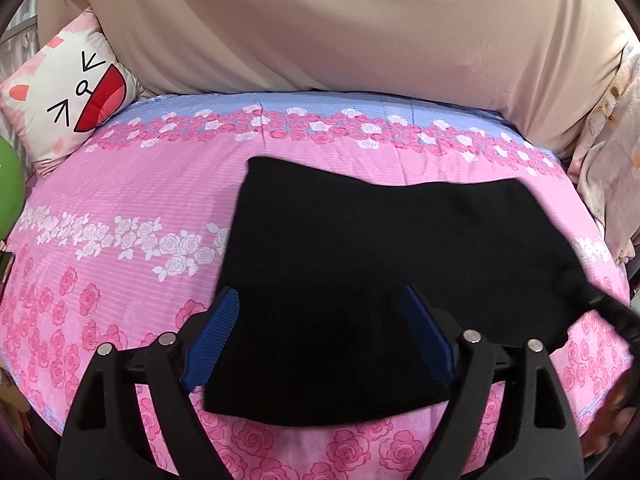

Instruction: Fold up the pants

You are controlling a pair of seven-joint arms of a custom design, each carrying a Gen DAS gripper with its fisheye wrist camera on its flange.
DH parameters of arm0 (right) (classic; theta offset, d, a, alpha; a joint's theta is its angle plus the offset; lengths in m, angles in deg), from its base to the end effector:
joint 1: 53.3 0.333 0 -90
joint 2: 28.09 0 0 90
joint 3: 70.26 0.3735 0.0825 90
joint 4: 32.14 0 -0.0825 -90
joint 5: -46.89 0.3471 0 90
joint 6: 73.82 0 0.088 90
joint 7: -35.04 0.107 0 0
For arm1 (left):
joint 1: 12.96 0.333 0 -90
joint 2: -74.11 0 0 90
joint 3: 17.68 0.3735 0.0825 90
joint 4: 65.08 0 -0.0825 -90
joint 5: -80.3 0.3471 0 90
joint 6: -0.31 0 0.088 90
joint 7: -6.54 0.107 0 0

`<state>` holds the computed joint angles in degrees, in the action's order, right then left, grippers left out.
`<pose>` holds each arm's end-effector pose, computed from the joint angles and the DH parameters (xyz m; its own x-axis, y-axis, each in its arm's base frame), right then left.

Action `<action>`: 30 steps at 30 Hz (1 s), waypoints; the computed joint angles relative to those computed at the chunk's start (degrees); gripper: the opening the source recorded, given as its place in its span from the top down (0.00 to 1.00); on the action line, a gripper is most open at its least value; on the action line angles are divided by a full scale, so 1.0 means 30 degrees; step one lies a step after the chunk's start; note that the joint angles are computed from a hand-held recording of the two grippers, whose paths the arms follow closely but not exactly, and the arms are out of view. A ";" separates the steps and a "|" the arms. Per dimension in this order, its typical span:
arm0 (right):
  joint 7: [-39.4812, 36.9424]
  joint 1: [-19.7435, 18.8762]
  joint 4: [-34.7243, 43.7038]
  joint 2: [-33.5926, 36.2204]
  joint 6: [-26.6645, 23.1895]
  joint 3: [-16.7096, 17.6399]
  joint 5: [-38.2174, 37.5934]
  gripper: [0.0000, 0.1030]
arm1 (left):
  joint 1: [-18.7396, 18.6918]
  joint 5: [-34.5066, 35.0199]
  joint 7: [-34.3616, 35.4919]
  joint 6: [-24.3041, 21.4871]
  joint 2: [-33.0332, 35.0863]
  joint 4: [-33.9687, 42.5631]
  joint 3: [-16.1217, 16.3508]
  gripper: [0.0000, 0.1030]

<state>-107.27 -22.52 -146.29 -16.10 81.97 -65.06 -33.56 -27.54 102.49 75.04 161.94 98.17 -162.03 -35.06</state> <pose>0.4656 0.3777 0.4703 -0.2043 -0.8916 -0.4042 -0.5710 0.4439 -0.6906 0.6041 -0.3519 0.5181 -0.4323 -0.9009 0.0383 -0.6759 0.2956 -0.6752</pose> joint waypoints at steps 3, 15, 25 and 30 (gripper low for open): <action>-0.2213 0.0235 -0.1037 -0.0767 -0.2508 0.0410 0.2601 0.83 | -0.0304 0.0288 -0.0296 -0.0391 0.0206 0.0259 0.0316 0.20; -0.1565 0.0941 -0.0728 -0.1175 -0.4784 0.0590 0.2071 0.71 | -0.0914 0.0960 -0.1125 -0.1938 0.1084 0.1181 0.0794 0.20; -0.5613 0.0833 0.0852 0.1495 -0.3243 -0.0006 0.4423 0.86 | -0.0624 0.0794 -0.0737 -0.1830 0.1003 0.1038 0.0517 0.20; -0.6550 0.0863 0.1539 0.0751 -0.3102 0.0074 0.4981 0.84 | 0.0210 0.0463 -0.1036 -0.0148 -0.0011 -0.0206 0.0532 0.19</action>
